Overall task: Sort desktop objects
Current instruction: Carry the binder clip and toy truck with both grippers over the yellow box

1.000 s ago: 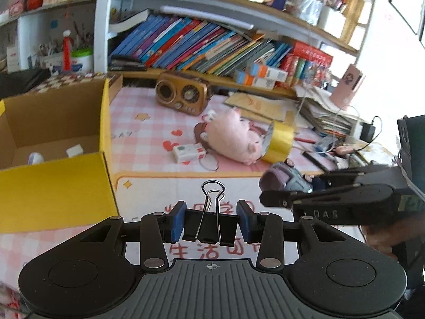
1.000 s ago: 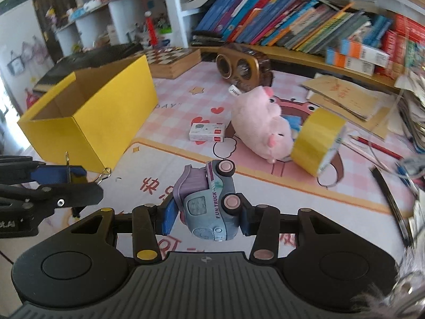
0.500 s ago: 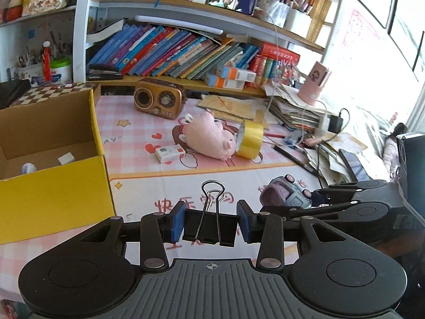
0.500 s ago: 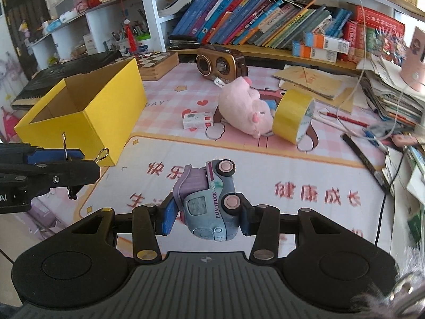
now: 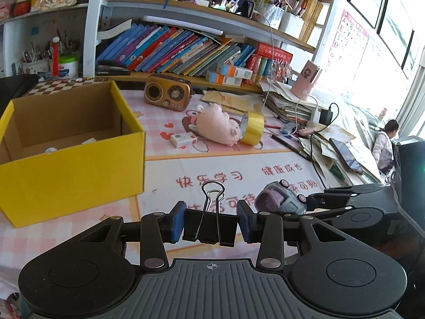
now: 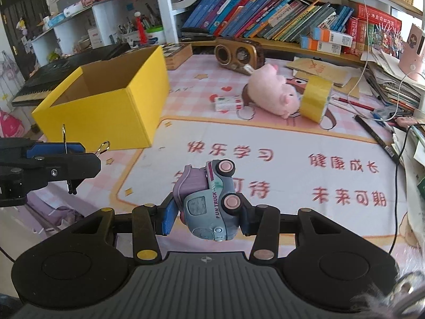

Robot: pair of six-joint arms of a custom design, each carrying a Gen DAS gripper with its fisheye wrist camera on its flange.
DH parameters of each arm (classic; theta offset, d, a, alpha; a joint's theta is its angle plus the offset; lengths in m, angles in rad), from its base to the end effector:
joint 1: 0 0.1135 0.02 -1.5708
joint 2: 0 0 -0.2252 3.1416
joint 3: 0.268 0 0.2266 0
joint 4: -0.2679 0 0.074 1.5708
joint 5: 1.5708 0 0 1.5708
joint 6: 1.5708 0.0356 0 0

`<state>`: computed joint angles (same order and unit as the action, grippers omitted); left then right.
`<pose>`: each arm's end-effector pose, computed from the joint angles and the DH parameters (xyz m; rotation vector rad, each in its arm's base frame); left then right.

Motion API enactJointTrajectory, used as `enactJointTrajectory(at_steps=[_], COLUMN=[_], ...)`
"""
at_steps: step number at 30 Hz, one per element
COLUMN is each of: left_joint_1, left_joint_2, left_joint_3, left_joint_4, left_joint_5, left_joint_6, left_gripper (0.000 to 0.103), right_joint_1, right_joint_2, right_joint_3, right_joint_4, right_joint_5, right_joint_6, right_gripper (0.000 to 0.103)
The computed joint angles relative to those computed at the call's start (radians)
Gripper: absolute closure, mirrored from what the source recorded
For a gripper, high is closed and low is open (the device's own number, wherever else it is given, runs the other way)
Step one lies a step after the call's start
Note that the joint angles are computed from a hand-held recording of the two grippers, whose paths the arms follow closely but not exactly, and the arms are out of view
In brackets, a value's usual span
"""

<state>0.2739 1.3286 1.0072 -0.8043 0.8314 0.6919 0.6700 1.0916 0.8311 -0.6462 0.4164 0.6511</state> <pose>0.2328 0.0381 0.2316 0.7015 2.2006 -0.6569 0.1723 0.1182 0.2311 0.1504 2.3726 0.1062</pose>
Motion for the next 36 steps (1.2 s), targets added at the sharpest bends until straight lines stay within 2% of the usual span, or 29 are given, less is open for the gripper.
enactJointTrajectory(at_steps=[8,16,24,36], left_joint_1=[0.131,0.227,0.326,0.47], left_joint_2=[0.095,0.155,0.178,0.226], left_joint_3=[0.085,0.135,0.149,0.185], left_joint_4=[-0.158,-0.254,-0.291,-0.297], left_joint_5=[0.049,0.073,0.103,0.117], left_joint_6=[0.209,0.336,0.389,0.4], left_gripper=[0.063,0.063,0.063,0.063], right_joint_1=[0.141,0.224,0.26,0.279], right_joint_2=[0.104,0.197,0.268,0.396], right_joint_3=[0.063,0.132,0.194,0.305], right_joint_4=[-0.025,-0.043,-0.036,0.027], right_joint_5=[0.077,0.11,0.109,0.061], right_joint_6=[0.133,0.194,0.171,0.052], right_gripper=[0.06,0.06,0.06,0.06])
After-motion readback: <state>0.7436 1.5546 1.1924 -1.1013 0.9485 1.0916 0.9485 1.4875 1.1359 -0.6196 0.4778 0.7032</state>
